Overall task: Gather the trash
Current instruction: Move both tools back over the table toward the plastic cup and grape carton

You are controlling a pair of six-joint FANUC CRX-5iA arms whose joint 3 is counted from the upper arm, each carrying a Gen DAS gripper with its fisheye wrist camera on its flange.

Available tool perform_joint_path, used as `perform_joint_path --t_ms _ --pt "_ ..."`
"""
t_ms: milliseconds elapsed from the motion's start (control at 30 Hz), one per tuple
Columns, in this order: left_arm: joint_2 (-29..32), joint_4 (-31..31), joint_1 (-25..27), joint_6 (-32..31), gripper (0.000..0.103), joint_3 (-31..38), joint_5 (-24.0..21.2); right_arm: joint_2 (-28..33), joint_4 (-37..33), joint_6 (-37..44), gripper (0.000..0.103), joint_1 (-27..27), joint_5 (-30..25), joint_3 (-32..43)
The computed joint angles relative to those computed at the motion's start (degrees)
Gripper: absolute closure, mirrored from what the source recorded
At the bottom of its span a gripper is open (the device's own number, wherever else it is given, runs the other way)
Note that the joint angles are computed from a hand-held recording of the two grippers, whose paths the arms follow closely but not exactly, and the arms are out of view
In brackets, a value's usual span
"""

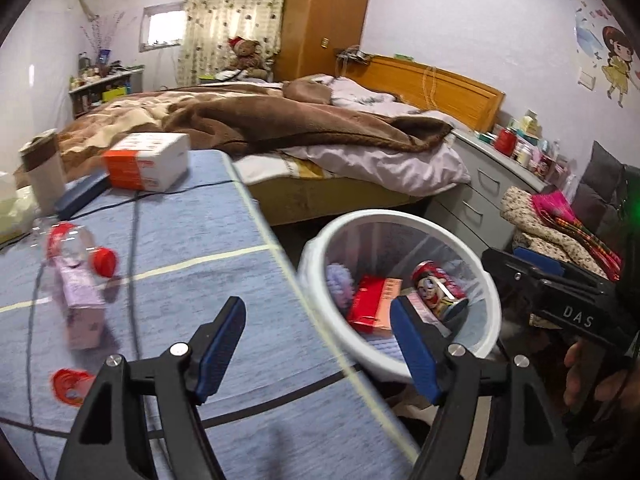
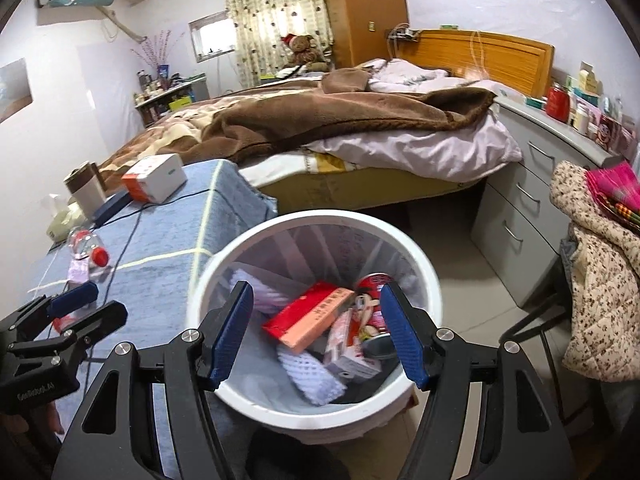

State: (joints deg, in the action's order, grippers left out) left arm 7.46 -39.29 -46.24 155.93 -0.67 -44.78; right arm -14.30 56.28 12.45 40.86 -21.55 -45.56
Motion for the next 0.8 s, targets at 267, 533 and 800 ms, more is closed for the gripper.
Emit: perform_joint_path --t_ms 267,533,800 --pt "-5.9 -5.0 -1.0 8.0 0.027 -5.2 -5.3 0.2 0.4 -0.5 0.035 2.3 1.9 -0.4" --pt "-12.4 -7.2 -0.4 15.4 0.027 -11.9 -9.7 0.8 0.8 -0.3 0.036 4.3 4.4 -0.5" --pt "-17.1 -5.0 2.3 16.1 0.027 -17.9 -10.1 3.2 -4.2 5.0 0.036 8.2 5.0 1.2"
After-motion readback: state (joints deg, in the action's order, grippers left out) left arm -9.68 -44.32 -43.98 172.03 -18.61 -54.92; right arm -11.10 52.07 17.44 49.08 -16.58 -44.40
